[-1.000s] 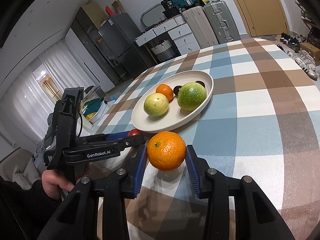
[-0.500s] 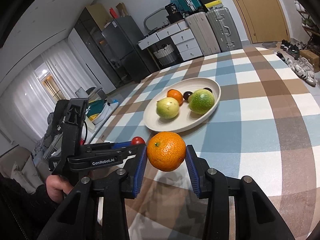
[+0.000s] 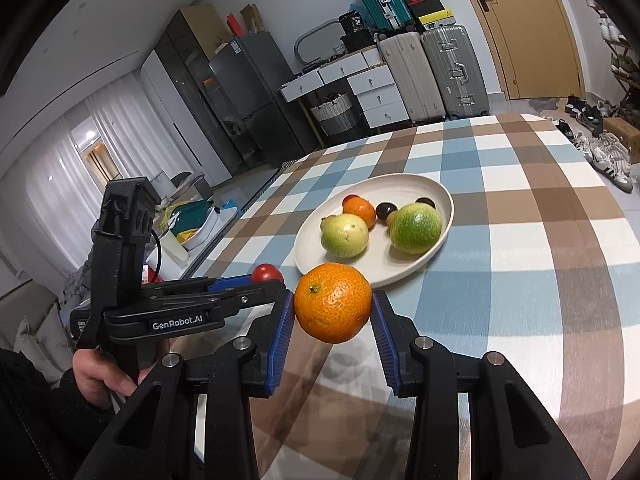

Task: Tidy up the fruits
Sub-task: 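Carry the tomato and orange over the cream plate and release both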

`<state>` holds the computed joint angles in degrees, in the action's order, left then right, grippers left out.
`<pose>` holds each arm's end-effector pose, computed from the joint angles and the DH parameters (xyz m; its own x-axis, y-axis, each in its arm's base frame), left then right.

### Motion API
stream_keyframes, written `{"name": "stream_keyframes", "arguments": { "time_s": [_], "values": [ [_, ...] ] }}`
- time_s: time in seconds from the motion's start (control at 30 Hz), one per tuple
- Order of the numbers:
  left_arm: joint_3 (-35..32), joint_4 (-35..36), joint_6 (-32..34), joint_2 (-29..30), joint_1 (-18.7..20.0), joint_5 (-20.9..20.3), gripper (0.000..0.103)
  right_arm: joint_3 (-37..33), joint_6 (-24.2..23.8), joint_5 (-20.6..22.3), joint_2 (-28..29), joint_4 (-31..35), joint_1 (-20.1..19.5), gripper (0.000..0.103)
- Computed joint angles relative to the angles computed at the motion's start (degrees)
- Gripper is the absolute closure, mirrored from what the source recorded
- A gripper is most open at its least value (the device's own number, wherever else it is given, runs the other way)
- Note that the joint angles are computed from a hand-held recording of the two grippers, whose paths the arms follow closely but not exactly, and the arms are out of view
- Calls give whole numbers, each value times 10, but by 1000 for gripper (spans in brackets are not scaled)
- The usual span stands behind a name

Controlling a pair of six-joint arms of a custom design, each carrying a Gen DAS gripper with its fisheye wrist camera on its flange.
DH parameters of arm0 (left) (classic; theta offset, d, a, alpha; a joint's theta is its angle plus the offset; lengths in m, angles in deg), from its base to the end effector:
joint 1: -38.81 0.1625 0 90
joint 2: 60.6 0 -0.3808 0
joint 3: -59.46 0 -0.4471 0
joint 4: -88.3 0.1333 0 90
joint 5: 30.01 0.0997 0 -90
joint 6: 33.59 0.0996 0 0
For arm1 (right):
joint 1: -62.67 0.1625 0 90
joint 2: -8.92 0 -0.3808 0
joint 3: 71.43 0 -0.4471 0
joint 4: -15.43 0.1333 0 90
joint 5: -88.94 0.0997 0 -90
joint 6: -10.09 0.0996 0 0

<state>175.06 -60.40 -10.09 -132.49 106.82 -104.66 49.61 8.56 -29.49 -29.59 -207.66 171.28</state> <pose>-0.0627 -0.5816 0.1485 -0.6993 0.6301 -0.3376 0.6985 0.7027 -0.1352 0.2368 -0.4342 -0.0223 -0.9450 0.0517 0.3230 -0.2280 0.6036 -0.7639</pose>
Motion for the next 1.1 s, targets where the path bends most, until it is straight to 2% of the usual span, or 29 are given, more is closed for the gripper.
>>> {"name": "stream_keyframes", "arguments": {
  "time_s": [0.5,1.1],
  "values": [
    [-81,40,-17,92,-10,-27,74,-38,4,34,-30,76,-49,64],
    [-151,78,0,162,-18,-26,74,-126,18,44,-49,188,-96,63]
  ]
}}
